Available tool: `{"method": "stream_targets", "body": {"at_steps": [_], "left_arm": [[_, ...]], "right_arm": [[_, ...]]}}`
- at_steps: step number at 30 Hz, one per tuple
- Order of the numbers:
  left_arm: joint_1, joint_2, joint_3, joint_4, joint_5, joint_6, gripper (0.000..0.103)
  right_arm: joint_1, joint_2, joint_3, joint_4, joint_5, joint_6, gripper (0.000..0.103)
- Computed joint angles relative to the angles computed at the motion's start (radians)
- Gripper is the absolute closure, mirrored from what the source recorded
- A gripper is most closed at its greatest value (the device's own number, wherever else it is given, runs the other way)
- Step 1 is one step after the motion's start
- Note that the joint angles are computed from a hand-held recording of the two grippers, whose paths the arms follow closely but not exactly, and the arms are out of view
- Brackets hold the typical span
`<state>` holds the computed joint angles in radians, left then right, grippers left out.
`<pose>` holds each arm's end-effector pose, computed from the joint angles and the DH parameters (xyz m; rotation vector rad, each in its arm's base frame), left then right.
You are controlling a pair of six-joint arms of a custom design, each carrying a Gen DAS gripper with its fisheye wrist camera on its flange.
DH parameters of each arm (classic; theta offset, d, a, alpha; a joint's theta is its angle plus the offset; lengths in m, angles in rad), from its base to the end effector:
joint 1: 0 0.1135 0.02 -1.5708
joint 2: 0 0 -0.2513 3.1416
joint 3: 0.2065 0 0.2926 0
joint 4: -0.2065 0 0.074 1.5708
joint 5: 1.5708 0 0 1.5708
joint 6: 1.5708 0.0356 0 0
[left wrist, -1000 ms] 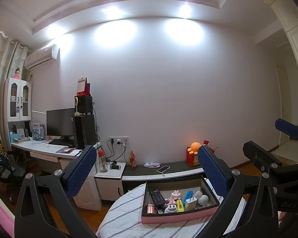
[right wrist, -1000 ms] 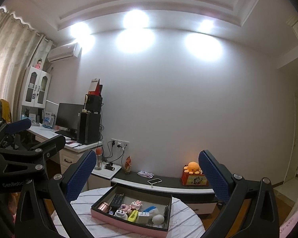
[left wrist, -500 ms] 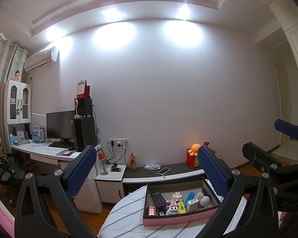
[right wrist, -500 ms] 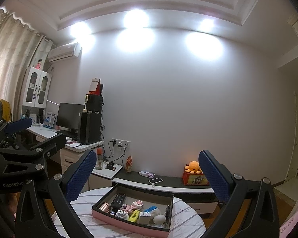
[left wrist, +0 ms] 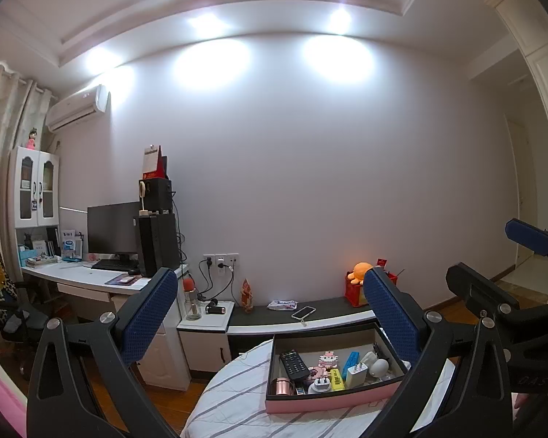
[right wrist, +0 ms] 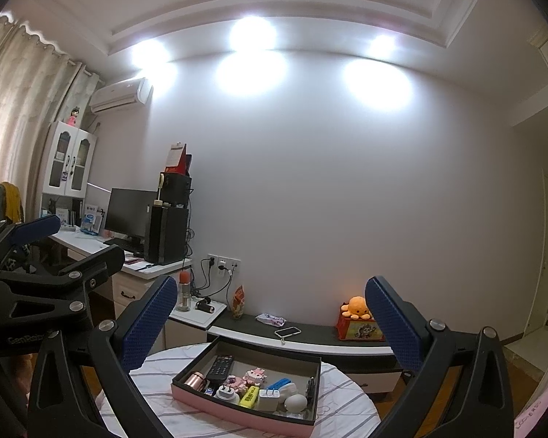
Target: Organize rigid objects
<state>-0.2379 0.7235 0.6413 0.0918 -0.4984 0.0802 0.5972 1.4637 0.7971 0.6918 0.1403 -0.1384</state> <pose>0.2249 -0.0370 0.3172 -0.1448 1.5617 0.2646 0.3042 0.2009 0.2362 -0.4523 1.4840 0.2550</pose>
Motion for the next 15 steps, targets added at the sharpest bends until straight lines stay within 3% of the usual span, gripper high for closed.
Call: {"method": "stream_targets", "body": {"at_steps": [15], "left_arm": [[-0.003,-0.007,0.001,-0.014,-0.008,-0.002,0.000]], "right_arm": [[0.004,-0.004,-0.003,-0.004,0.007,0.000,0.000]]}}
